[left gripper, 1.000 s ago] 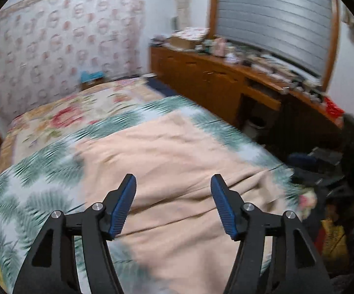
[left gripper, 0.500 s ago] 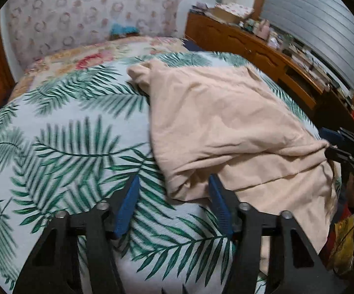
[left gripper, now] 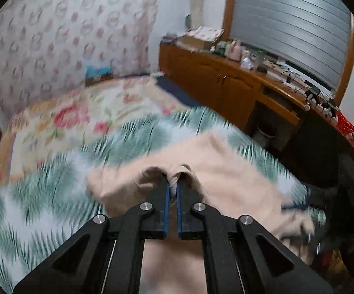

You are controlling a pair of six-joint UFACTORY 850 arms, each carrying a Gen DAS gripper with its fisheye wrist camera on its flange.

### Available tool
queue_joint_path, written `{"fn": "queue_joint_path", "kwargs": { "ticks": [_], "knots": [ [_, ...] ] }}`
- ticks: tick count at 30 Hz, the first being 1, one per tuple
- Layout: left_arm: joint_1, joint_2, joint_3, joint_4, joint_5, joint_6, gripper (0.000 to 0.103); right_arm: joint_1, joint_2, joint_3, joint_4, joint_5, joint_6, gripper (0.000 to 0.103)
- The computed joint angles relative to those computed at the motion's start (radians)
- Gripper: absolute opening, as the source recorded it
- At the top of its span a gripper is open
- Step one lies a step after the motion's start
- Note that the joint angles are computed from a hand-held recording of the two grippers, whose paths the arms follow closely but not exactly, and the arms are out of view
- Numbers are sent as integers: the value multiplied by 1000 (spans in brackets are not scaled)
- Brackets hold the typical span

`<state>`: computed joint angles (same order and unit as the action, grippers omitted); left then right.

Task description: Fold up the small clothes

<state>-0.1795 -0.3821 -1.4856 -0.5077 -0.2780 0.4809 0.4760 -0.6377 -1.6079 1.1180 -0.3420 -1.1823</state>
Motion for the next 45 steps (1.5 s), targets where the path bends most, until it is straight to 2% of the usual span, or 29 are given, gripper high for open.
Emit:
{"fn": "queue_joint_path", "kwargs": {
  "ticks": [2, 5, 8, 9, 10, 11, 12, 16, 18, 19, 21, 23, 25, 28, 29, 31, 33, 36, 39, 43, 45],
  "knots": [
    [-12, -67, -103, 38, -30, -27, 5, -6, 3, 7, 20, -10, -12, 59],
    [-38, -172, -256, 189, -67, -141, 5, -14, 16, 28, 28, -9, -15, 59],
    [-50, -262, -378, 226, -112, -178, 5, -21, 31, 50, 31, -3, -12, 59],
    [-51, -281, -402, 228, -118, -180, 5, -26, 36, 59, 53, -5, -29, 52],
    [-54, -308, -437, 232, -129, -185, 5, -32, 39, 65, 69, -17, -40, 29],
    [-57, -318, -451, 232, -133, -186, 5, -36, 45, 74, 84, -22, -53, 16],
    [-57, -334, -472, 220, -139, -178, 5, -39, 55, 88, 124, -14, -87, 9],
    [-65, -376, -535, 214, -160, -170, 5, -58, 93, 151, 329, -17, -242, 8],
    [-79, -408, -593, 286, -194, -230, 11, -64, 107, 175, 382, -22, -269, 8],
    [-81, -414, -604, 287, -204, -225, 18, -65, 112, 185, 390, -16, -262, 8],
    [-80, -397, -576, 272, -191, -199, 26, -66, 115, 195, 377, -10, -225, 8],
    [-76, -358, -516, 244, -166, -164, 44, -60, 118, 202, 368, 14, -214, 8],
    [-68, -320, -458, 210, -156, -125, 51, -52, 117, 197, 340, 33, -182, 8],
    [-56, -244, -336, 136, -135, -51, 72, -37, 122, 193, 282, 67, -144, 8],
    [-53, -206, -275, 126, -115, -38, 76, -35, 122, 190, 253, 71, -120, 8],
    [-48, -134, -160, 116, -81, -26, 76, -25, 127, 192, 196, 96, -72, 8],
    [-45, -62, -43, 107, -52, -23, 76, -21, 131, 198, 206, 112, -88, 8],
    [-44, 38, 116, 119, -10, -56, 76, -15, 136, 205, 184, 133, -65, 19],
    [-48, 120, 246, 158, 29, -140, 76, -14, 134, 202, 158, 123, -50, 22],
    [-53, 206, 380, 121, 55, -140, 76, -7, 124, 187, -2, 121, 93, 23],
    [-53, 244, 436, 41, 69, -84, 76, -4, 126, 183, -82, 128, 164, 23]
  ]
}}
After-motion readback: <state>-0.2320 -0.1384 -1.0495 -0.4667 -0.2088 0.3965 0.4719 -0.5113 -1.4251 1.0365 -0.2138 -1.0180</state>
